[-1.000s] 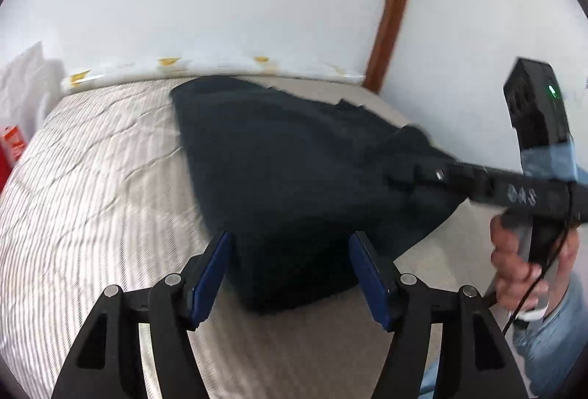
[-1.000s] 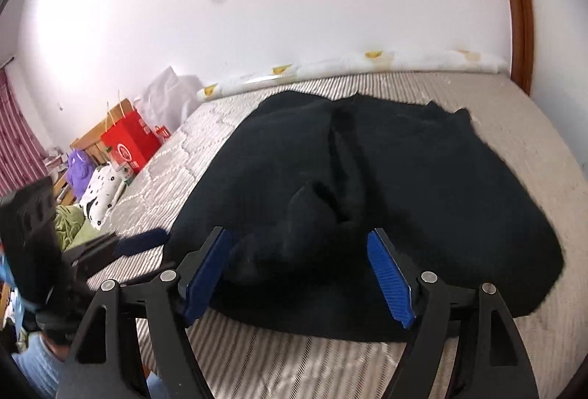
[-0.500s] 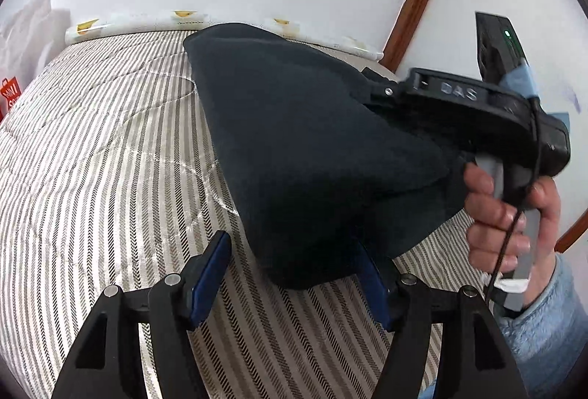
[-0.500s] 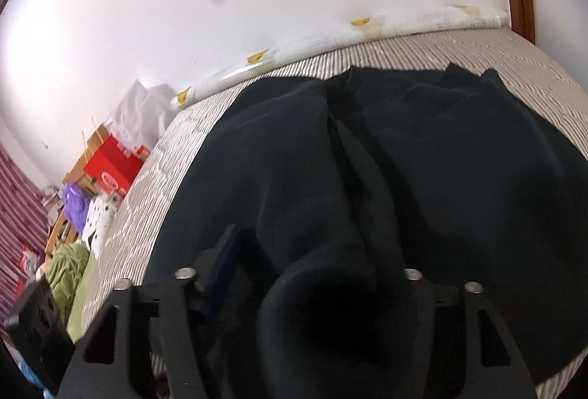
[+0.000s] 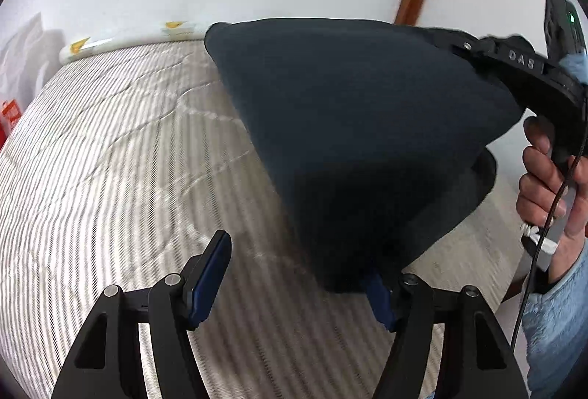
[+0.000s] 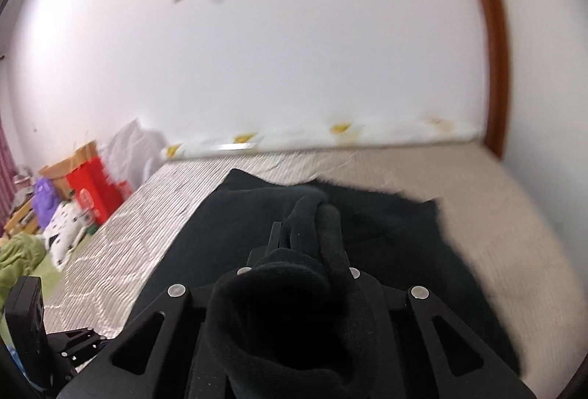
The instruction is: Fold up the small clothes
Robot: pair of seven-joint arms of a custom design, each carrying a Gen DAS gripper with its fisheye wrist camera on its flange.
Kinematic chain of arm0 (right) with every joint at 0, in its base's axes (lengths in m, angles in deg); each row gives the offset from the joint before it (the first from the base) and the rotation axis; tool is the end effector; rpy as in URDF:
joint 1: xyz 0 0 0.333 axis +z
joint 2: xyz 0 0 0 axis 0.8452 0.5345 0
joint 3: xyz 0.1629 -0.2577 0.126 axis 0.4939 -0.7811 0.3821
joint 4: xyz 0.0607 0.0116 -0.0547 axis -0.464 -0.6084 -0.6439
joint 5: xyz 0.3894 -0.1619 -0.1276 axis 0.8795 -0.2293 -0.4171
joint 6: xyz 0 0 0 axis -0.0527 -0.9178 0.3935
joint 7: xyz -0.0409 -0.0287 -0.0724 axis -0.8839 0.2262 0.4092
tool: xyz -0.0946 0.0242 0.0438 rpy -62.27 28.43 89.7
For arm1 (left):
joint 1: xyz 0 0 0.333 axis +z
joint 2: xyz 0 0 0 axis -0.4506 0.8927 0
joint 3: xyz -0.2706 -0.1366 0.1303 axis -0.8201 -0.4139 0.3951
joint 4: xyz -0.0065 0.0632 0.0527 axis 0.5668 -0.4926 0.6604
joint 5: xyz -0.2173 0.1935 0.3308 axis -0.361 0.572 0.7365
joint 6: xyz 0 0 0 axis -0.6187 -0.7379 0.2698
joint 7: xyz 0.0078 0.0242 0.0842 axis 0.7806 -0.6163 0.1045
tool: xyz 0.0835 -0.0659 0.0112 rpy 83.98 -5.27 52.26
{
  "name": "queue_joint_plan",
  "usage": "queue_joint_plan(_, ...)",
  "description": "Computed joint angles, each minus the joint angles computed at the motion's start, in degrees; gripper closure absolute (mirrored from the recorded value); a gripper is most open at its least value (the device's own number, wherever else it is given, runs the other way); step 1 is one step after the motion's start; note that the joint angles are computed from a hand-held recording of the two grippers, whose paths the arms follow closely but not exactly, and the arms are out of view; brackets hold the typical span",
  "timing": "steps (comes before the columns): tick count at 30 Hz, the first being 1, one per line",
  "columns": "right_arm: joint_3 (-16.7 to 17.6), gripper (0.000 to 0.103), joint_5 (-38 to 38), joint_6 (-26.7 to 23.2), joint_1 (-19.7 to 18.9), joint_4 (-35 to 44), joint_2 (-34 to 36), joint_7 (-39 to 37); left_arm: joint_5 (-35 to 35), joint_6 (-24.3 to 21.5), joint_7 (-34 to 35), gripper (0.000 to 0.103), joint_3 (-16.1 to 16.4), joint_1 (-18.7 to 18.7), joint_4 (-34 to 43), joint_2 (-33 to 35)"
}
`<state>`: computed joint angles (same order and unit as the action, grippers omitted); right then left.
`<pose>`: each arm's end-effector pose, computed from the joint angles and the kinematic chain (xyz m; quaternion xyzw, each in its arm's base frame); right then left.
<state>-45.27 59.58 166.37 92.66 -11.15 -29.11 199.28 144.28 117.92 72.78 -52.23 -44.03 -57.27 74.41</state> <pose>0.6871 0.4814 0.4581 -0.7226 0.5167 -0.1861 0.4198 0.5204 -0.3013 0.3481 -0.6574 0.6572 -0.3239 0.1761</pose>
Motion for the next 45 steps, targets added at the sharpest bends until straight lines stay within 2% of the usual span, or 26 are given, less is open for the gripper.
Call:
queue_joint_plan(3, -8.2, 0.089, -4.7, 2.3, 3.8, -6.5, -4.4, 6.7, 0.8, 0.0, 1.2, 0.036, -0.4, -0.8, 2.2, 1.4)
queue_joint_plan(5, -12.0, 0.089, -8.0, 2.1, 5.3, -10.0, -6.4, 11.3, -1.1, 0.5, 3.9, 0.036, -0.6, -1.1, 3.5, 2.8)
queue_joint_plan(6, -12.5, 0.089, -8.5, 1.8, 4.9, -12.1, -7.6, 13.1, -1.6, 0.7, 4.5, 0.036, -0.4, -1.6, 4.0, 3.4)
queue_joint_plan(10, -8.8, 0.088, -8.0, 0.7, -0.1, -16.4, -9.2, 14.8, -2.2, 0.8, 4.8, 0.04, 1.3, -4.0, 6.0, 5.2)
queue_joint_plan(12, -3.3, 0.085, -4.9, -2.5, -4.8, -16.9, -9.1, 10.7, -4.6, 1.2, 7.0, 0.049, 1.5, -4.2, 6.6, 5.8)
queue_joint_plan(13, -2.7, 0.08, -4.6, -3.3, -5.3, -17.1, -9.2, 10.3, -5.1, 1.3, 7.3, 0.05, 2.0, -4.7, 6.7, 5.9)
queue_joint_plan(14, -3.2, 0.071, -5.1, -3.6, -5.1, -18.2, -9.8, 11.0, -5.7, 1.6, 7.8, 0.054, 2.4, -5.0, 7.1, 6.3)
queue_joint_plan(15, -5.7, 0.065, -7.6, -2.8, -3.2, -19.9, -10.9, 14.0, -5.6, 2.2, 7.4, 0.059, 3.2, -5.7, 7.2, 6.4)
queue_joint_plan(17, -10.0, 0.044, -13.5, -2.9, 0.5, -21.9, -12.5, 20.5, -5.2, 3.0, 6.5, 0.066, 4.8, -6.9, 7.1, 6.4)
queue_joint_plan(18, -10.4, 0.041, -15.2, -3.7, 0.8, -22.7, -13.4, 22.2, -4.1, 2.6, 5.0, 0.071, 5.9, -8.0, 7.3, 6.4)
queue_joint_plan(19, -9.4, 0.04, -15.5, -4.1, 0.0, -23.2, -13.9, 22.4, -2.3, 2.4, 3.0, 0.073, 6.8, -9.0, 7.4, 6.3)
queue_joint_plan(22, -3.6, 0.04, -11.8, -5.8, -4.9, -24.3, -14.6, 18.6, 5.9, 1.2, -5.8, 0.082, 8.4, -10.6, 7.7, 5.5)
queue_joint_plan(24, -1.6, 0.057, -10.2, -6.2, -6.3, -24.1, -14.3, 17.0, 11.1, 0.6, -10.8, 0.085, 8.4, -10.5, 7.6, 4.7)
queue_joint_plan(25, 0.3, 0.081, -8.5, -5.4, -7.6, -24.3, -14.2, 14.8, 13.0, -0.6, -12.4, 0.085, 8.0, -10.4, 7.2, 4.0)
queue_joint_plan(26, 0.1, 0.084, -7.8, -4.5, -7.1, -24.2, -13.8, 13.8, 15.4, -2.1, -14.7, 0.086, 7.6, -10.4, 6.7, 3.1)
queue_joint_plan(28, -3.6, 0.086, -13.7, -6.6, -2.9, -22.2, -12.9, 18.0, 19.2, -3.5, -19.3, 0.086, 6.9, -9.5, 5.8, 1.8)
queue_joint_plan(29, -3.6, 0.087, -14.3, -7.2, -2.6, -21.3, -12.3, 18.2, 20.4, -3.6, -21.1, 0.086, 6.5, -8.7, 5.1, 1.1)
queue_joint_plan(32, -1.1, 0.087, -12.5, -7.1, -3.7, -19.6, -11.2, 16.7, 25.4, -3.5, -27.5, 0.086, 5.7, -6.0, 1.9, -2.1)
queue_joint_plan(34, 1.0, 0.087, -10.0, -6.7, -4.4, -17.7, -9.9, 14.3, 25.2, -4.0, -27.6, 0.086, 4.9, -4.0, -0.4, -4.1)
queue_joint_plan(39, 3.6, 0.087, -6.5, -6.8, -2.8, -9.8, -4.3, 8.2, 24.1, -6.7, -28.0, 0.086, 3.0, 0.8, -8.0, -11.0)
queue_joint_plan(42, 5.6, 0.087, -3.1, -6.6, -2.4, -5.2, -1.0, 3.6, 23.2, -6.2, -28.5, 0.086, 2.0, 3.9, -10.8, -13.2)
queue_joint_plan(45, 5.5, 0.087, -1.1, -5.2, -1.3, -5.5, -1.0, 0.9, 22.6, -4.4, -28.4, 0.086, 0.6, 6.4, -11.4, -13.0)
